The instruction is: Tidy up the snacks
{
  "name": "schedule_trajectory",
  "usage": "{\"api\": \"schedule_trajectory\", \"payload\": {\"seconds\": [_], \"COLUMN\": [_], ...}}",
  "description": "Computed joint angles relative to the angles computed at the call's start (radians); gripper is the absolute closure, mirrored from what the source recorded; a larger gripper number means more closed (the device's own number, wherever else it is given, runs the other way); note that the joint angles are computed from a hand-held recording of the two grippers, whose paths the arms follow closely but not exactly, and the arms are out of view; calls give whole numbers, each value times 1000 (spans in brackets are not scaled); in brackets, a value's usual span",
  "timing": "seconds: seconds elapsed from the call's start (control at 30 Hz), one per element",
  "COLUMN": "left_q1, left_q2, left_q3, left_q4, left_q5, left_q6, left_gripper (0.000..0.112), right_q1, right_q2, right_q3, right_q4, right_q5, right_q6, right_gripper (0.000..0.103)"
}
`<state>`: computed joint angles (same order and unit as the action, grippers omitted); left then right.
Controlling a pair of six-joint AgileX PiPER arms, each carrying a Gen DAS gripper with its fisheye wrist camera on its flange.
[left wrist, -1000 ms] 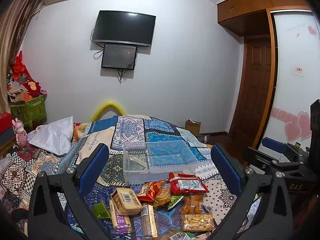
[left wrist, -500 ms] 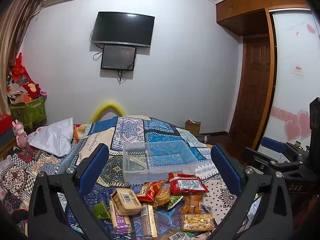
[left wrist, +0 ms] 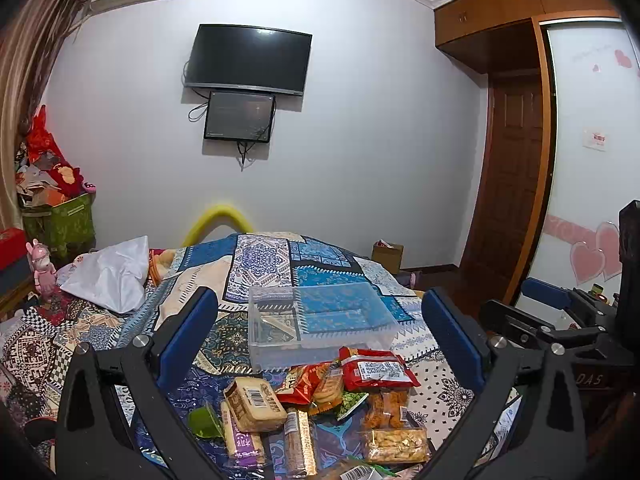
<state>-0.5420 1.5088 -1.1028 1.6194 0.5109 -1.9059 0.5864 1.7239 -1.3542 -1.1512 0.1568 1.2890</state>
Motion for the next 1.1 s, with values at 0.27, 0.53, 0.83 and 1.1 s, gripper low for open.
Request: {"api": "schedule_trajectory", "payload": {"seconds": [0.27,0.53,0.83,1.1], "left_q1": [-1,-4,-6,20], "left_q2": [1,7,12,26], "left_q3": [-2,-8,-10,-13], "left_q4": [2,-4,-9,-17], "left_q5": [0,0,2,-55], "left_q6": [-1,6,10,22], "left_gripper": [9,9,9,9], "right_q1": [-4,-4,-6,-15], "right_q2": [-1,-3,-2,14], "right_q3": [2,3,3,-14], "right_q4": [-2,-8,10,118], "right_q5": [-5,-5,-8,-12], "right_q6": [2,6,-10,-114], "right_gripper": [0,0,0,0]}}
